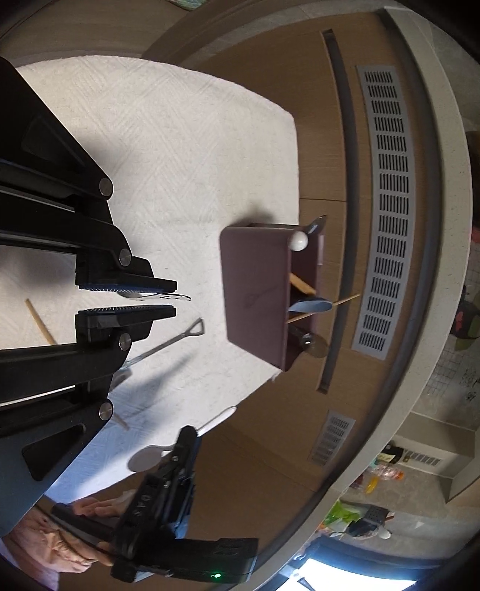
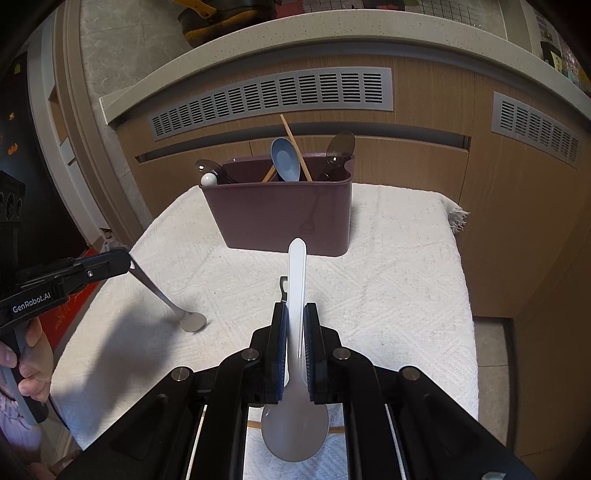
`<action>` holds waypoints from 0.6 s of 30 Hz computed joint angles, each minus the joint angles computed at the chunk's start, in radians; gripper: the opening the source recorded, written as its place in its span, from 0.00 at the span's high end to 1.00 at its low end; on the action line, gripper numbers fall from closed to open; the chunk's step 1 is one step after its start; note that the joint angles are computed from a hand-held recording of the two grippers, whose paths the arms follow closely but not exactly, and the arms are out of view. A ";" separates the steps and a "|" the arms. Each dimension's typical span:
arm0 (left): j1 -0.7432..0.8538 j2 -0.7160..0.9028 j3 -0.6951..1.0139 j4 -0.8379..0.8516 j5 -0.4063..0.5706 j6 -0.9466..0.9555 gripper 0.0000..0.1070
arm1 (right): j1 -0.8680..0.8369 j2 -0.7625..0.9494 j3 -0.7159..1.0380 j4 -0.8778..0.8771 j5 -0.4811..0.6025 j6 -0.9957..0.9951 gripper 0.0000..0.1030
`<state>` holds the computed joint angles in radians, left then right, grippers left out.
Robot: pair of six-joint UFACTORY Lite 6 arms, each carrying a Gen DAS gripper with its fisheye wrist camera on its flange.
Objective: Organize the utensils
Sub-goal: 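Lift both held spoons upright and carry them over the maroon caddy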
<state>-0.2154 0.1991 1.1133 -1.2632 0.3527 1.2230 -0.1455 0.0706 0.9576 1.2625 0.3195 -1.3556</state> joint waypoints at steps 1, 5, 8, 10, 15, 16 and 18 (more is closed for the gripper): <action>0.005 -0.010 -0.013 0.022 0.003 -0.009 0.93 | -0.002 0.003 0.000 0.000 -0.001 0.000 0.92; 0.048 -0.099 -0.083 0.048 0.100 0.020 0.92 | -0.012 0.010 -0.003 -0.008 0.003 0.006 0.92; 0.036 -0.190 -0.146 0.113 0.067 -0.002 0.81 | -0.018 0.011 -0.012 -0.006 0.010 -0.002 0.92; 0.034 -0.205 -0.154 0.158 0.065 -0.035 0.68 | -0.015 0.012 -0.018 0.001 0.004 -0.009 0.92; -0.034 -0.092 -0.101 0.347 0.049 -0.171 0.57 | -0.007 0.024 -0.026 0.009 0.005 -0.014 0.92; -0.055 -0.040 -0.072 0.408 0.045 -0.223 0.57 | -0.006 0.021 -0.032 0.017 0.003 -0.022 0.92; -0.090 0.052 -0.015 0.527 0.023 -0.339 0.57 | -0.004 0.014 -0.043 0.027 0.003 -0.035 0.92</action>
<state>-0.3058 0.2510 1.0985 -0.7366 0.3753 0.8843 -0.1500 0.0846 0.9149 1.2890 0.3224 -1.3908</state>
